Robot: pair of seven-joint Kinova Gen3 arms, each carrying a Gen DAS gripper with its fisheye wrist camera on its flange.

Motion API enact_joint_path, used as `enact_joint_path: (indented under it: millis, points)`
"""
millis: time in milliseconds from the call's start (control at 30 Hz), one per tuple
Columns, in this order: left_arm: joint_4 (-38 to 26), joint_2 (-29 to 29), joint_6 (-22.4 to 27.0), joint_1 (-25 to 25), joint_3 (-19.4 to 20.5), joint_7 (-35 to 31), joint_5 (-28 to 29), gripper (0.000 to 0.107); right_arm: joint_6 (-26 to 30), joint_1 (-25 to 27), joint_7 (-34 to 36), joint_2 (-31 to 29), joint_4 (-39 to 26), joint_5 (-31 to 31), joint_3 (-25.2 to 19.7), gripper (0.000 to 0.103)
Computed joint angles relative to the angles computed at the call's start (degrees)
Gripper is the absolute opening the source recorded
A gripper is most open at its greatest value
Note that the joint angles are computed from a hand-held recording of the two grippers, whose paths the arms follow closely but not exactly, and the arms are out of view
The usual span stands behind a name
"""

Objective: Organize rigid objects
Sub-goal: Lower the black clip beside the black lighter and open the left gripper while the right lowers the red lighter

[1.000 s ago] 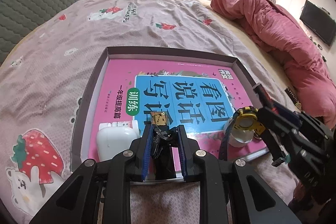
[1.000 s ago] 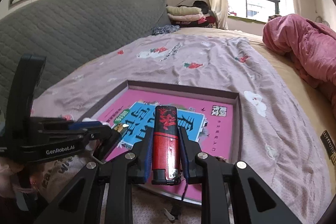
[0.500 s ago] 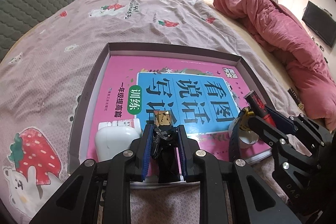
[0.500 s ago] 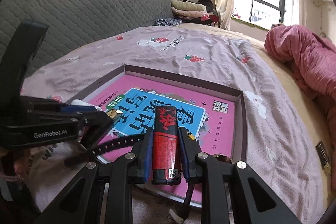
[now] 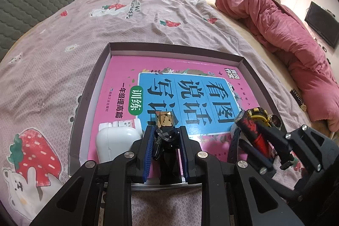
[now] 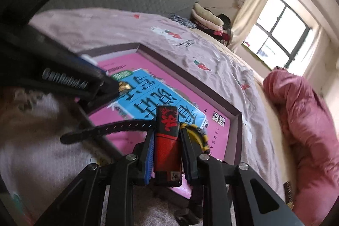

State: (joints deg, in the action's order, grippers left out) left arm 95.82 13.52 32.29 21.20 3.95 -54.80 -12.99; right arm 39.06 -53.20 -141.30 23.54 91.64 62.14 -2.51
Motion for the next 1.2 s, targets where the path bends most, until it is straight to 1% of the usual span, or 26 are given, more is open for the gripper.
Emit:
enact_joint_path:
  millis: [67, 233, 433, 533, 633, 767, 967, 1100, 1200]
  points:
    - [0.1, 0.1, -0.1, -0.2, 0.1, -0.2, 0.2, 0.023, 0.3, -0.3, -0.2, 0.3, 0.0, 0.7, 0.2, 0.023]
    - [0.0, 0.1, 0.0, -0.2, 0.0, -0.3, 0.2, 0.023, 0.6, 0.4, -0.1, 0.6, -0.6, -0.6, 0.2, 0.023]
    - [0.1, 0.3, -0.1, -0.1, 0.0, 0.1, 0.3, 0.024, 0.6, 0.2, -0.1, 0.7, -0.8, -0.6, 0.5, 0.023]
    - [0.2, 0.3, -0.3, 0.1, -0.2, 0.4, 0.0, 0.024, 1.5, -0.3, -0.2, 0.9, -1.0, -0.2, 0.6, 0.023]
    - [-0.1, 0.5, -0.3, 0.5, -0.5, 1.1, -0.7, 0.024, 2.2, -1.2, -1.9, 0.7, -0.5, 1.3, 0.8, 0.023]
    - [-0.6, 0.8, 0.1, 0.6, -0.6, 1.5, -0.9, 0.024, 2.4, -1.0, -3.6, 0.3, 0.0, 2.7, 0.4, 0.024]
    - [-0.4, 0.6, 0.0, 0.3, -0.4, 1.6, -0.6, 0.024, -0.3, 1.2, -3.6, -1.0, 0.4, 1.0, -0.6, 0.024]
    - [-0.4, 0.5, 0.0, -0.1, -0.1, 1.1, 0.2, 0.024, -5.1, 3.3, -4.9, -3.0, 1.7, -1.1, -0.8, 0.032]
    - [-0.3, 0.5, -0.1, -0.3, -0.1, 1.0, 0.5, 0.024, -8.3, 4.3, -7.4, -4.3, 2.8, -1.8, -0.1, 0.033]
